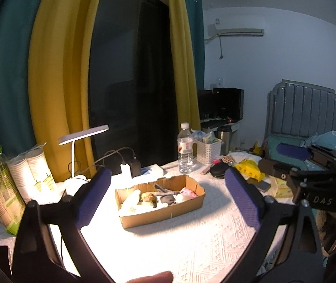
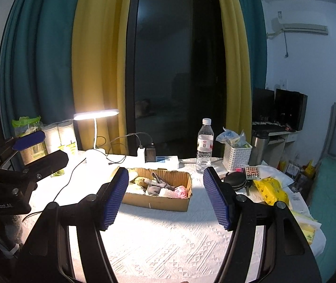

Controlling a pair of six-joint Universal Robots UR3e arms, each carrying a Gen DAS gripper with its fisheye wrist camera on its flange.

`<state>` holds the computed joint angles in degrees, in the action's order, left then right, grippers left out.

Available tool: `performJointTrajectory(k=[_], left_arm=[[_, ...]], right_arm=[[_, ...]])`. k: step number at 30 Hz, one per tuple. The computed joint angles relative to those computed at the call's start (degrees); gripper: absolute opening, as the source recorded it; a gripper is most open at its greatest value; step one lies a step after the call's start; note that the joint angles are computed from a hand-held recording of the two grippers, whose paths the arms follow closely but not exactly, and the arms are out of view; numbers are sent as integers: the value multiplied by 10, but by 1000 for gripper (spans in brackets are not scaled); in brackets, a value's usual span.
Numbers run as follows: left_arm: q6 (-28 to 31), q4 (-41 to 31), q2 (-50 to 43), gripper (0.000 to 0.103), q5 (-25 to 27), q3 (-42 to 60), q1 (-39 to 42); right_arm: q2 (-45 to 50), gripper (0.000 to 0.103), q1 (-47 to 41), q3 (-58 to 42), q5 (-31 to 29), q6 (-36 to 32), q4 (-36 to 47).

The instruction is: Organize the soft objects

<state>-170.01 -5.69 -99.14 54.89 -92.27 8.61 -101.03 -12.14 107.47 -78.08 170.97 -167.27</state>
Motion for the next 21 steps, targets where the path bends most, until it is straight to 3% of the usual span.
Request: performJointTrajectory(k=[21], left_arm=[[-5, -5, 6, 99, -6, -6, 8]], right_arm=[[9, 69, 2, -10, 5, -6, 17]])
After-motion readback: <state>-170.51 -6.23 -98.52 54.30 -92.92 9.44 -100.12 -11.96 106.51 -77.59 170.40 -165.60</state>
